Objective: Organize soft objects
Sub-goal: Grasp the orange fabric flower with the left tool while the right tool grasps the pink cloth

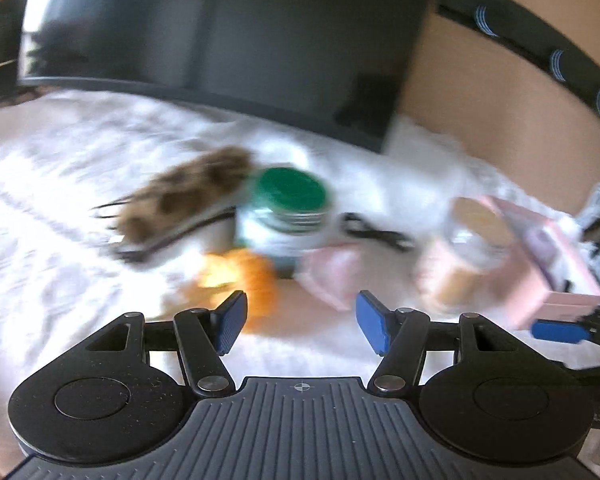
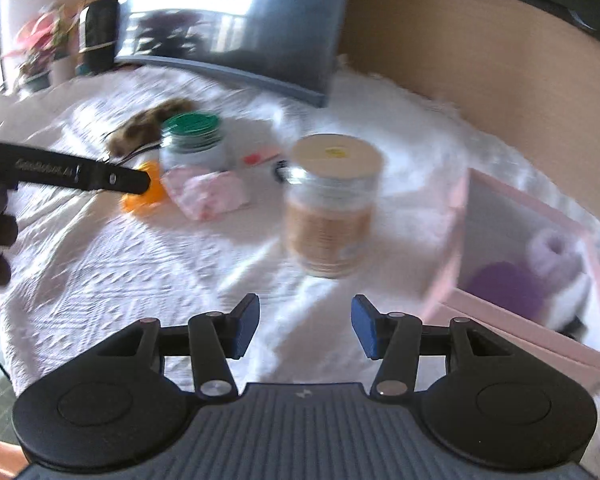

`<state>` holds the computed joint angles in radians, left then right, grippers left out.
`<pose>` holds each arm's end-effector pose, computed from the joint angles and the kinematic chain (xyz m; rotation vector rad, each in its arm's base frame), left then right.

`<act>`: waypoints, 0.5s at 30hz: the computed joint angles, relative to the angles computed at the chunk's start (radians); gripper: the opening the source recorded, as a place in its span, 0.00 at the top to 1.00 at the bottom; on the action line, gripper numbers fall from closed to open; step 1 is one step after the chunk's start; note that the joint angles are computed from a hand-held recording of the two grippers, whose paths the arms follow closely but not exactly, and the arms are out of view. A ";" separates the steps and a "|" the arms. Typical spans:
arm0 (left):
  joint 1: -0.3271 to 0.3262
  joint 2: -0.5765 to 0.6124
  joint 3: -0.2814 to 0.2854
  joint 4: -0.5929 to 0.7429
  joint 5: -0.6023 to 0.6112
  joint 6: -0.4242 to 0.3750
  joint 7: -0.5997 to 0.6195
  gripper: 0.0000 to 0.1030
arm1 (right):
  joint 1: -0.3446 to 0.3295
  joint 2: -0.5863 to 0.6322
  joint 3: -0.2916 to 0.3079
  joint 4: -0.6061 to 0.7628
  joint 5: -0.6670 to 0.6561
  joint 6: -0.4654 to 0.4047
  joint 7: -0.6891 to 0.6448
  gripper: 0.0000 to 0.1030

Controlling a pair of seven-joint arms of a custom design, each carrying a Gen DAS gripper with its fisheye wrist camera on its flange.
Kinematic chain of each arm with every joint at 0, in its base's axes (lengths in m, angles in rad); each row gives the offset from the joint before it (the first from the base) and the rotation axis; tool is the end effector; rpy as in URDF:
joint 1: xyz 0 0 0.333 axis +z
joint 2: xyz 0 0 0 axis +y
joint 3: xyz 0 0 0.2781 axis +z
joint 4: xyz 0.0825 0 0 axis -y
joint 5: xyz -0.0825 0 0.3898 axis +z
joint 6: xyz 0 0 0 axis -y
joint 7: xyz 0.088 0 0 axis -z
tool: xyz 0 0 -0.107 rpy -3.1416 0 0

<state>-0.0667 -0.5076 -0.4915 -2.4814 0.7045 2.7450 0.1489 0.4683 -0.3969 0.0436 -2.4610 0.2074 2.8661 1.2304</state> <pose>0.3824 -0.2811 0.4808 -1.9009 1.4582 -0.9500 0.4310 0.2303 0.4973 -2.1666 1.0340 -0.5410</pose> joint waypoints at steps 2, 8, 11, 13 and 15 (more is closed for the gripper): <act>-0.009 -0.009 0.033 -0.019 -0.013 -0.001 0.038 0.37 | 0.014 0.012 0.002 0.011 0.003 -0.010 -0.013 0.51; 0.019 0.102 0.078 0.036 -0.028 0.016 0.141 0.37 | 0.014 0.015 0.035 0.014 -0.016 -0.026 0.002 0.51; 0.009 0.166 0.108 0.069 -0.046 0.029 0.194 0.37 | 0.005 -0.004 0.046 -0.006 -0.042 -0.020 0.015 0.51; -0.002 0.203 0.123 0.091 -0.057 0.022 0.225 0.37 | -0.002 -0.007 0.050 -0.007 -0.062 -0.032 0.024 0.51; -0.007 0.221 0.133 0.101 -0.048 0.028 0.238 0.39 | -0.012 -0.009 0.057 -0.012 -0.079 -0.020 0.041 0.51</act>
